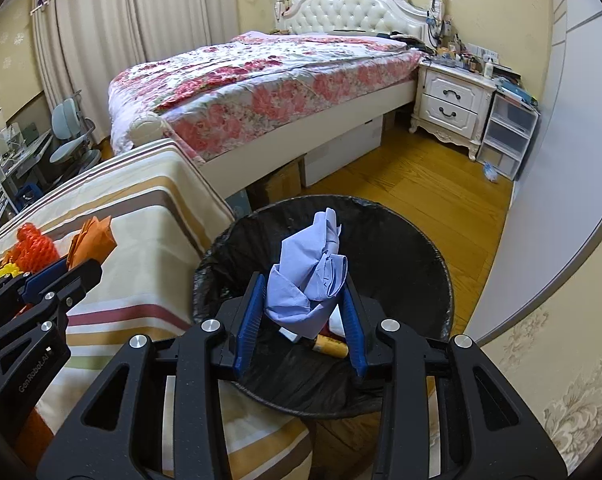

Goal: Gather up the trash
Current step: 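Carry the lavender cloth and orange bag over the black bin and open both tools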

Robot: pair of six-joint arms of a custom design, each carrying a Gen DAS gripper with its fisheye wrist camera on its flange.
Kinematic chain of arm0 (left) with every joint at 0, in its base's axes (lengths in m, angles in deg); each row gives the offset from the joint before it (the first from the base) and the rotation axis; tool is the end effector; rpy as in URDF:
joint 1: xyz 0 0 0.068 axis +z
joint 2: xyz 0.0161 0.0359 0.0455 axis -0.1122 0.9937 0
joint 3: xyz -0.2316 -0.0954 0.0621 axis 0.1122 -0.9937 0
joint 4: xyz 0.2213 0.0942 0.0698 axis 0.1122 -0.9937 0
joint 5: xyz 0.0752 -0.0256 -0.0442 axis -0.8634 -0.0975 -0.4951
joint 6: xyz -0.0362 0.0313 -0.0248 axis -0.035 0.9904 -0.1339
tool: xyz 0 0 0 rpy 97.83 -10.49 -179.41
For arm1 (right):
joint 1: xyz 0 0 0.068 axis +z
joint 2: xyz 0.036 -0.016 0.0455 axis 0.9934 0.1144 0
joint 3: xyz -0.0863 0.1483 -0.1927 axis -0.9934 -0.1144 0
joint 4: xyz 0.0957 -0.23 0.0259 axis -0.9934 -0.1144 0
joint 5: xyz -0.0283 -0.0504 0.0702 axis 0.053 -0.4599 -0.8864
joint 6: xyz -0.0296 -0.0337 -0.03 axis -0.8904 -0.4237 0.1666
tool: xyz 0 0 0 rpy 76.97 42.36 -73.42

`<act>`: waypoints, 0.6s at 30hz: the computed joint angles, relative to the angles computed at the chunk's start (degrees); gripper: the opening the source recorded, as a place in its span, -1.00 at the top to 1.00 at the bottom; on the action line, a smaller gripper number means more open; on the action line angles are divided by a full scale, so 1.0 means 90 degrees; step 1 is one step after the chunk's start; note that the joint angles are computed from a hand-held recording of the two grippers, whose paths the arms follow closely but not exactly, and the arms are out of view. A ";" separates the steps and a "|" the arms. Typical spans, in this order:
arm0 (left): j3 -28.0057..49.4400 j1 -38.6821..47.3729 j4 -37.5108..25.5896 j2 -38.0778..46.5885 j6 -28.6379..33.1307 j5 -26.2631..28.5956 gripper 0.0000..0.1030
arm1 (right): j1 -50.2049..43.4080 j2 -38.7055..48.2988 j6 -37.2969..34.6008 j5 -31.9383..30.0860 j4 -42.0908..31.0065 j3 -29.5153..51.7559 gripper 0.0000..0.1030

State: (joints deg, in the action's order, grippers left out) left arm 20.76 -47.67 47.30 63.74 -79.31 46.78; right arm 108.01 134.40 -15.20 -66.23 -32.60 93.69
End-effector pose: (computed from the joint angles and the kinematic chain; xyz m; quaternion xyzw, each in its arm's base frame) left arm 0.1961 -0.1452 0.1653 -0.0666 0.9153 0.0369 0.3955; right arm 0.2437 0.1096 0.1456 -0.1431 0.9150 0.0775 0.3693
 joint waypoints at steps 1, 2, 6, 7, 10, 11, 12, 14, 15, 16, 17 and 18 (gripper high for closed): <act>0.0128 0.0056 0.0074 0.0199 0.0103 0.0038 0.46 | -0.0064 0.0053 -0.0027 -0.0030 0.0013 0.0022 0.29; 0.0217 0.0090 0.0129 0.0345 0.0157 0.0074 0.46 | -0.0139 0.0126 -0.0061 -0.0070 0.0042 0.0047 0.29; 0.0579 0.0195 0.0274 0.0891 0.0328 0.0196 0.46 | -0.0391 0.0395 -0.0124 -0.0226 0.0121 0.0158 0.29; 0.0674 0.0226 0.0314 0.1041 0.0377 0.0229 0.46 | -0.0440 0.0442 -0.0142 -0.0254 0.0142 0.0176 0.29; 0.0834 0.0233 0.0336 0.1301 0.0390 0.0258 0.46 | -0.0594 0.0642 -0.0202 -0.0328 0.0186 0.0284 0.29; 0.0929 0.0260 0.0341 0.1413 0.0420 0.0286 0.45 | -0.0606 0.0678 -0.0191 -0.0328 0.0193 0.0304 0.29; 0.0992 0.0274 0.0354 0.1498 0.0451 0.0303 0.45 | -0.0652 0.0731 -0.0206 -0.0354 0.0201 0.0338 0.29; 0.1107 0.0270 0.0357 0.1646 0.0484 0.0292 0.45 | -0.0719 0.0821 -0.0212 -0.0389 0.0226 0.0390 0.29; 0.1162 0.0274 0.0348 0.1702 0.0497 0.0301 0.45 | -0.0758 0.0867 -0.0222 -0.0412 0.0232 0.0424 0.29; 0.1207 0.0260 0.0333 0.1747 0.0490 0.0304 0.44 | -0.0795 0.0920 -0.0227 -0.0430 0.0242 0.0458 0.29; 0.1254 0.0261 0.0330 0.1790 0.0499 0.0311 0.44 | -0.0820 0.0951 -0.0228 -0.0441 0.0249 0.0476 0.29; 0.1312 0.0263 0.0319 0.1845 0.0509 0.0317 0.44 | -0.0842 0.0981 -0.0229 -0.0448 0.0256 0.0493 0.29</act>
